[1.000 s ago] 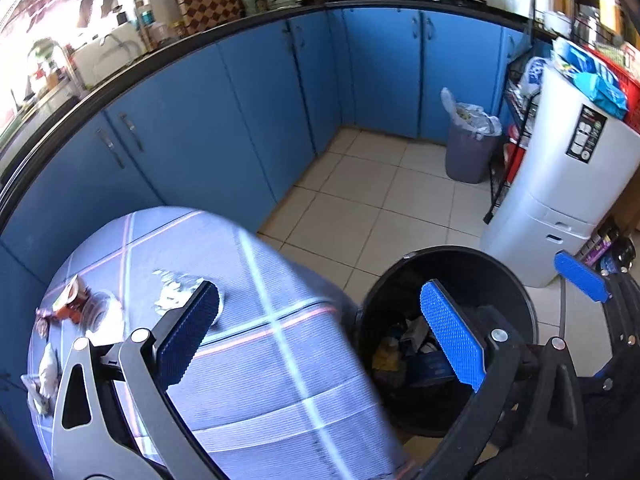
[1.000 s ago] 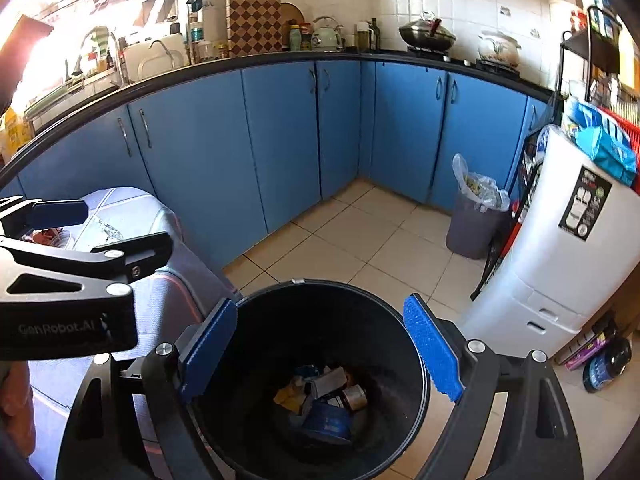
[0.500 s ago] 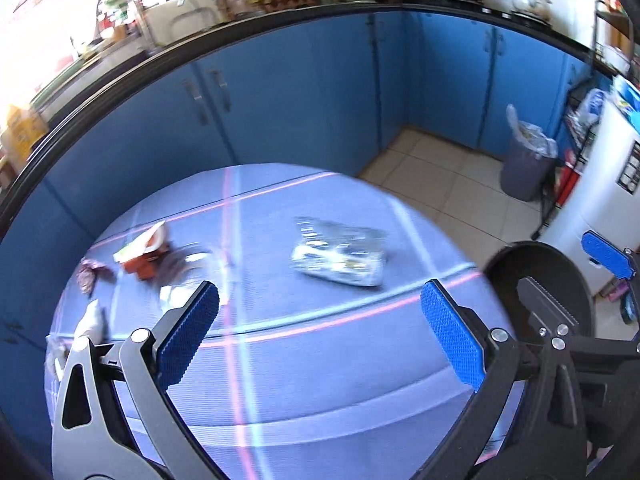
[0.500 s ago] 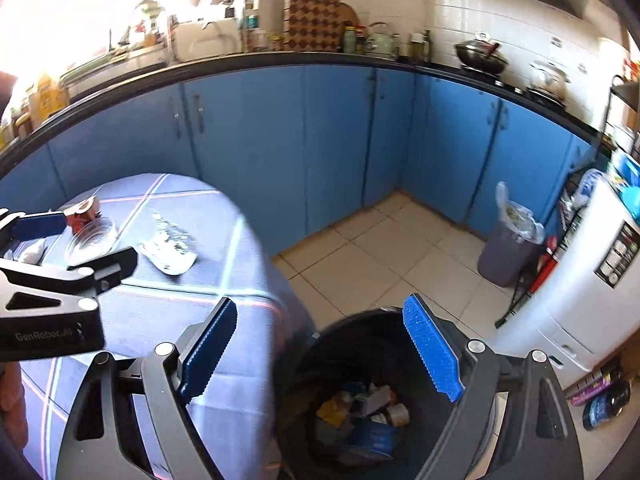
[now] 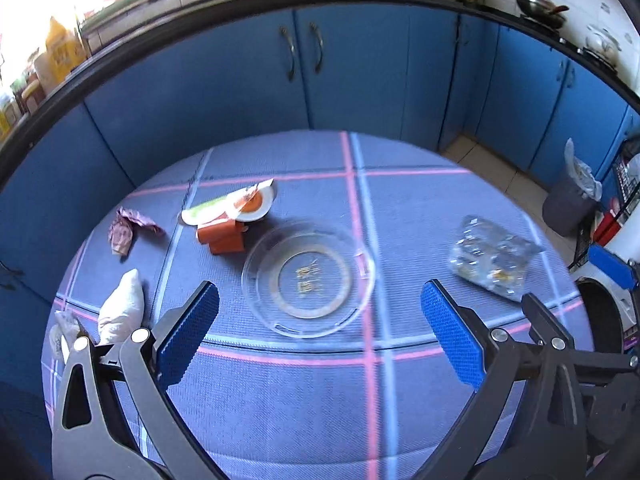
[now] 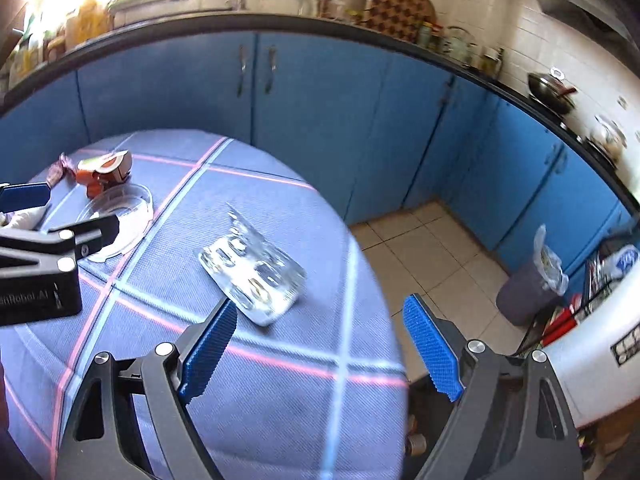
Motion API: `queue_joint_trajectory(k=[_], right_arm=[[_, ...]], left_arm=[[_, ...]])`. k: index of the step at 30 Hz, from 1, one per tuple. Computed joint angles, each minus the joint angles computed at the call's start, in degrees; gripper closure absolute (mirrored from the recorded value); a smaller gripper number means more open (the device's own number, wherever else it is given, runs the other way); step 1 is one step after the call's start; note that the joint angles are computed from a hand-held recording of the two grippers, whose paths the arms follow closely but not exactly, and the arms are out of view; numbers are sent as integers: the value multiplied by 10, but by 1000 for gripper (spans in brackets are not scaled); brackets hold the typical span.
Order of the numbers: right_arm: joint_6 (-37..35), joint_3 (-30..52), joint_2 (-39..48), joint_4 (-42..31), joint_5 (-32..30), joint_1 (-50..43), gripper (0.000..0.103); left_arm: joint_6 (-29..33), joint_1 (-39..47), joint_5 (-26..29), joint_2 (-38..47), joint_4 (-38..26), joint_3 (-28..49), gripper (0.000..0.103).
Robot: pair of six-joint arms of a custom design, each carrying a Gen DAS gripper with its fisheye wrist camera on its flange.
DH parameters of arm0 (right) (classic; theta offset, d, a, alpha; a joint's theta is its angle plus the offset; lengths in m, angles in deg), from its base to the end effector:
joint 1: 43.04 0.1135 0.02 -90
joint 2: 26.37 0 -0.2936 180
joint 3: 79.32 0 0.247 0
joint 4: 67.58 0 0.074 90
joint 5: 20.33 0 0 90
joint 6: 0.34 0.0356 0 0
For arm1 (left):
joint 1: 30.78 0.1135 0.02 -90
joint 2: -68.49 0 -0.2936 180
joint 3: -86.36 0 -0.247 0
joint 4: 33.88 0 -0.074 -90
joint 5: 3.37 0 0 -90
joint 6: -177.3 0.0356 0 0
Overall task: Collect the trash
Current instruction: 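Grasp the silver blister pack with the right tool while the left grasps the clear plastic lid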
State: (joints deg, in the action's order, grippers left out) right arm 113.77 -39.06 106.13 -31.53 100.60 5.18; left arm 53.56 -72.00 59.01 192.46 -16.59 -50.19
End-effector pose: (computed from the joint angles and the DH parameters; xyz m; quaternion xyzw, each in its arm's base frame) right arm 0.1915 0.1868 -0.0037 -0.1168 0.9180 -0.0406 0.3768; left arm 0.2157 -0.1670 0.0191 0.0065 0.9463 0.0475 0.3197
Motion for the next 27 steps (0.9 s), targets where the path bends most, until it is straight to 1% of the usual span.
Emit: queue_joint_trajectory(k=[5, 9, 14, 18, 19, 23, 24, 25, 26, 27], right_arm=[[-20, 61, 10, -72, -6, -10, 20], [-30, 92, 21, -102, -8, -15, 20], [-43, 111, 25, -108, -14, -23, 20], [-53, 130, 27, -119, -23, -32, 20], [-55, 134, 28, -120, -28, -34, 20], [-53, 139, 32, -110, -55, -39, 20], [-54, 136, 33, -102, -62, -39, 23], [-56, 133, 34, -95, -64, -37, 33], [-60, 130, 34, -87, -67, -35, 40], [-62, 126, 33, -81, -71, -32, 54]], left_arm=[[28, 37, 48, 34, 30, 8, 4], [49, 46, 60, 55, 36, 25, 4], [60, 74, 72, 70, 37, 39, 4], [66, 108, 98, 83, 41, 43, 3], [68, 117, 109, 87, 58, 38, 3], [68, 121, 106, 90, 76, 30, 4], [66, 120, 105, 89, 81, 26, 5], [64, 115, 101, 86, 86, 20, 10], [64, 112, 98, 85, 94, 14, 14], [64, 109, 96, 82, 94, 10, 14]])
